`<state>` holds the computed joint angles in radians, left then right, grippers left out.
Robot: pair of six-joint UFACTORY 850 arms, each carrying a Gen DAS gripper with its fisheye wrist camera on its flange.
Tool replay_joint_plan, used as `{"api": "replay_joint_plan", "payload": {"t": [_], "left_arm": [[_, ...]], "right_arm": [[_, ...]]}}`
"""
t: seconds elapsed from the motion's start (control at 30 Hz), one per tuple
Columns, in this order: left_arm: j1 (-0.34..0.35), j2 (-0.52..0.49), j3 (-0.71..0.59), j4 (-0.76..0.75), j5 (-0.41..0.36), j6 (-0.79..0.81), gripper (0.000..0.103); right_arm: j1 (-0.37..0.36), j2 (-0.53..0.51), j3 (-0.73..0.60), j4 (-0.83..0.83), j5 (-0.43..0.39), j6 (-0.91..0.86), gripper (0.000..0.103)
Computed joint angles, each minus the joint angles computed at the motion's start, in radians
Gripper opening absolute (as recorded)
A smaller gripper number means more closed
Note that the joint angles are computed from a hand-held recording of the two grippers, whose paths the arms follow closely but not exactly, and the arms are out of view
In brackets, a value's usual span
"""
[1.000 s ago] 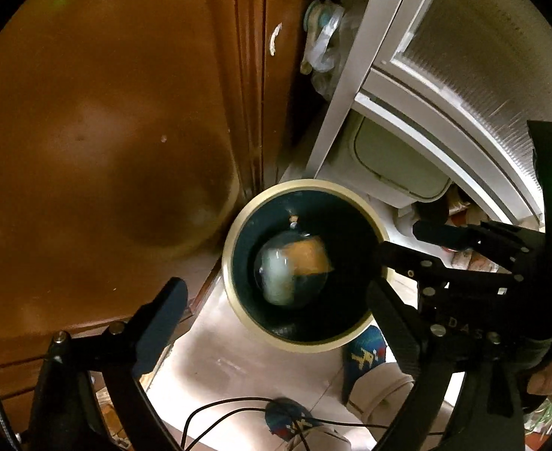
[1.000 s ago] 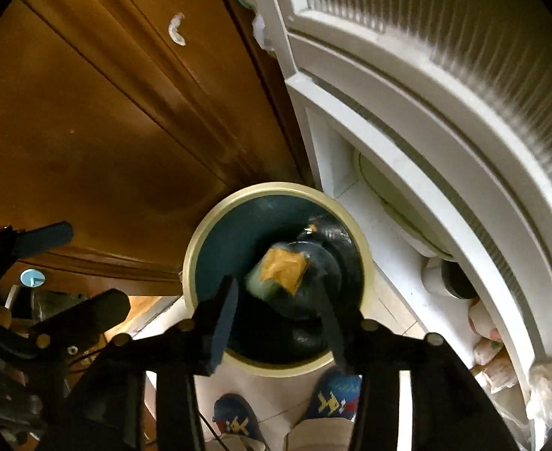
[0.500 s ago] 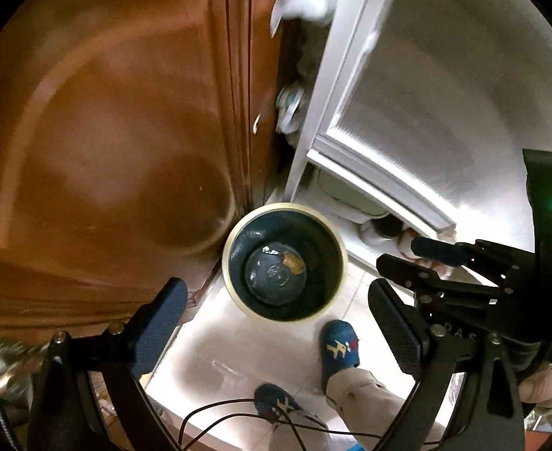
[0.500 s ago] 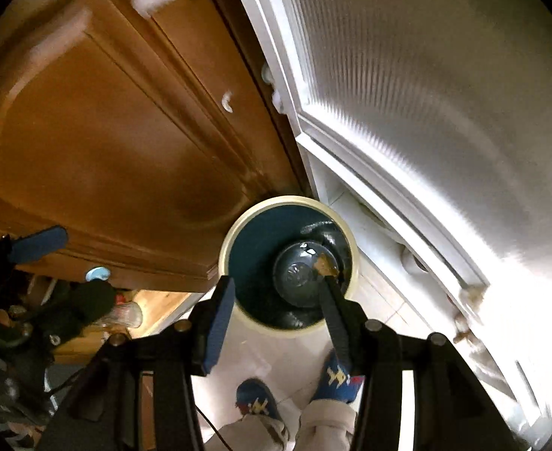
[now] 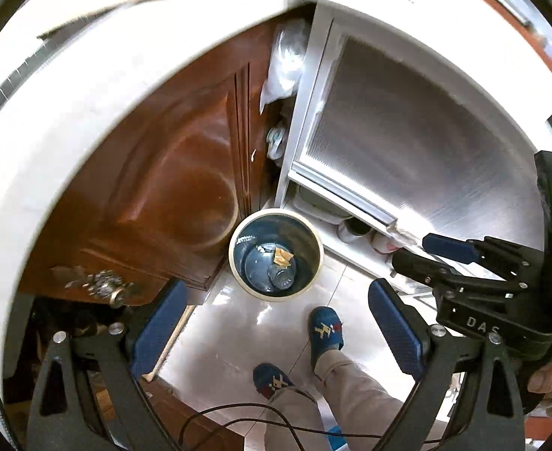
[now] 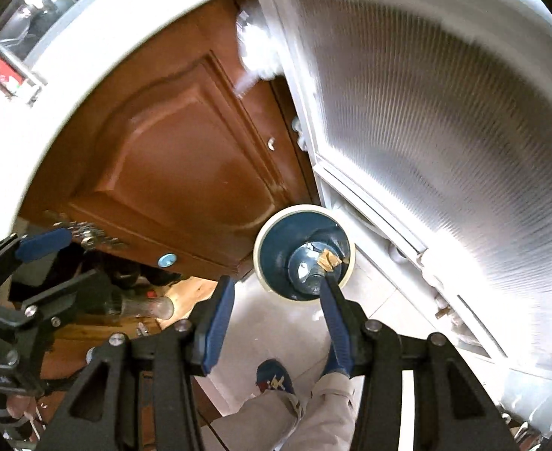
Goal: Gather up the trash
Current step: 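Raise both tools back toward the counter trash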
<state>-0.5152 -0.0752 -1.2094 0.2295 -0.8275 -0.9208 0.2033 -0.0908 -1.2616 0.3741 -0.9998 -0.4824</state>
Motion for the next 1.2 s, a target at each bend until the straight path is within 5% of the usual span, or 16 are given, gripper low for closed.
{"api": "replay_joint_plan", "payload": {"t": [0.37,0.67,1.0,1.2], "left_arm": [[-0.051,0.053,-0.164,0.131,-0.101,-0.047,0.096],[-0.036,0.005,-0.372,0.221,-0.124,0.012,0.096],[0.045,-0.171,-0.643,0.219,-0.145,0.080,0.096],[0.119,-0.331,-0.817,0.161,-0.159,0.080,0.096]], "right_arm": [[-0.025,0.106,-0.104,0.033,-0.052,-0.033,0.048],[-0.050,0.056,-0.322,0.052,-0.044,0.030,0.048],[-0.064,-0.193,-0.699,0.090,-0.085,0.051,0.054],[-0.067,-0.457,-1.038,0.093,-0.216,0.098,0.054]]}}
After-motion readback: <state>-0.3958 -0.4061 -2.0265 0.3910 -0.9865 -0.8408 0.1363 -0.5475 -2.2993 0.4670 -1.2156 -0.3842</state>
